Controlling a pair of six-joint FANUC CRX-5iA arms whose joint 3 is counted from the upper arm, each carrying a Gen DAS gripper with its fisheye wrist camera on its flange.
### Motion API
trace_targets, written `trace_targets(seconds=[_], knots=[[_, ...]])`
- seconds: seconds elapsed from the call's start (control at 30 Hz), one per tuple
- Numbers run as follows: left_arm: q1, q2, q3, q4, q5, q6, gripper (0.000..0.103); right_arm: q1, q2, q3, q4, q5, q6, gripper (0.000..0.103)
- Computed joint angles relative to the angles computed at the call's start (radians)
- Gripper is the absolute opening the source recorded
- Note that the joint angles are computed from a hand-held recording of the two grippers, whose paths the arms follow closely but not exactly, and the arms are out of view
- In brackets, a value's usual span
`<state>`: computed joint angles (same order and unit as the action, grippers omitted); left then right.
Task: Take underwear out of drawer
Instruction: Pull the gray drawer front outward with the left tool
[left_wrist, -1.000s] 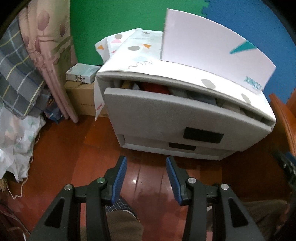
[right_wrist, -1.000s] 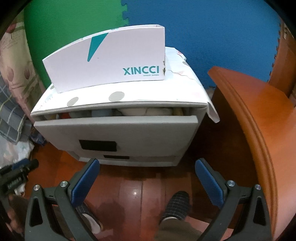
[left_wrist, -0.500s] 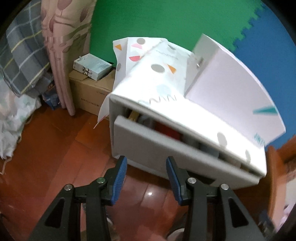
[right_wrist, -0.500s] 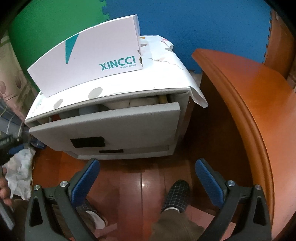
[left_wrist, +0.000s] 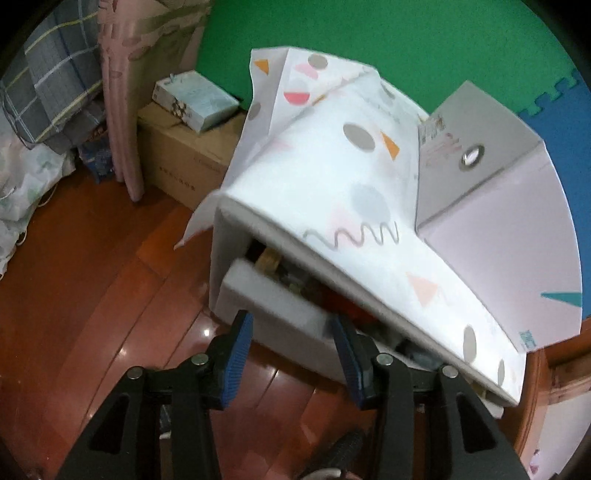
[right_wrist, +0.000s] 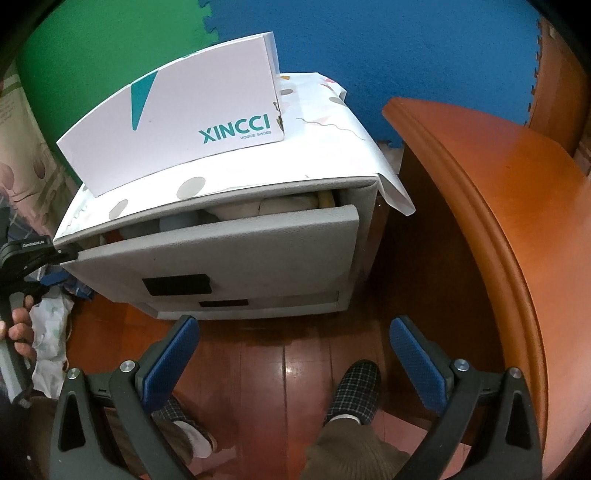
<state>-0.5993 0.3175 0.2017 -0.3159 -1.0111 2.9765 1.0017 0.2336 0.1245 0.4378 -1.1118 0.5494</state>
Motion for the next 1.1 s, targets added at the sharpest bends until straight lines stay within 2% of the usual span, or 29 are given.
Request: trace_targets(seconds=[0.1, 0.23, 0.3, 0.4, 0.53, 0.63, 0.8, 1.1], knots=[[0.003, 0.01, 0.01, -0.007, -0.004, 0.008, 0.058, 0.0, 0.0, 0.0, 0.002, 0.002, -0.002, 0.102], [-0.005, 0.004, -0.008, -0.041, 0.02, 0.062, 0.063, -0.002, -0.001, -0.001, -0.001, 0.006, -0.008, 0.102], [-0.003, 0.004, -0.012, -0.048, 0.02, 0.077, 0.072, -0.002, -0.002, -0.002, -0.003, 0.008, -0.008, 0.102], [0.008, 0.004, -0.023, -0.03, 0.029, 0.087, 0.076, -0.003, -0.004, -0.003, -0.004, 0.01, -0.008, 0.102], [-0.002, 0.014, -0.005, -0.059, -0.003, 0.088, 0.081, -0.003, -0.004, -0.003, -0.005, 0.01, -0.009, 0.102], [0.008, 0.007, -0.02, -0.038, 0.013, 0.072, 0.082, -0.004, -0.005, -0.005, -0.004, 0.013, -0.013, 0.102], [-0.015, 0.037, 0.048, -0.065, -0.087, 0.004, 0.082, -0.004, -0.008, -0.01, 0.002, 0.016, -0.025, 0.102], [-0.029, 0.022, 0.046, -0.04, -0.148, -0.123, 0.082, -0.01, -0.022, -0.028, 0.006, 0.044, -0.045, 0.102]])
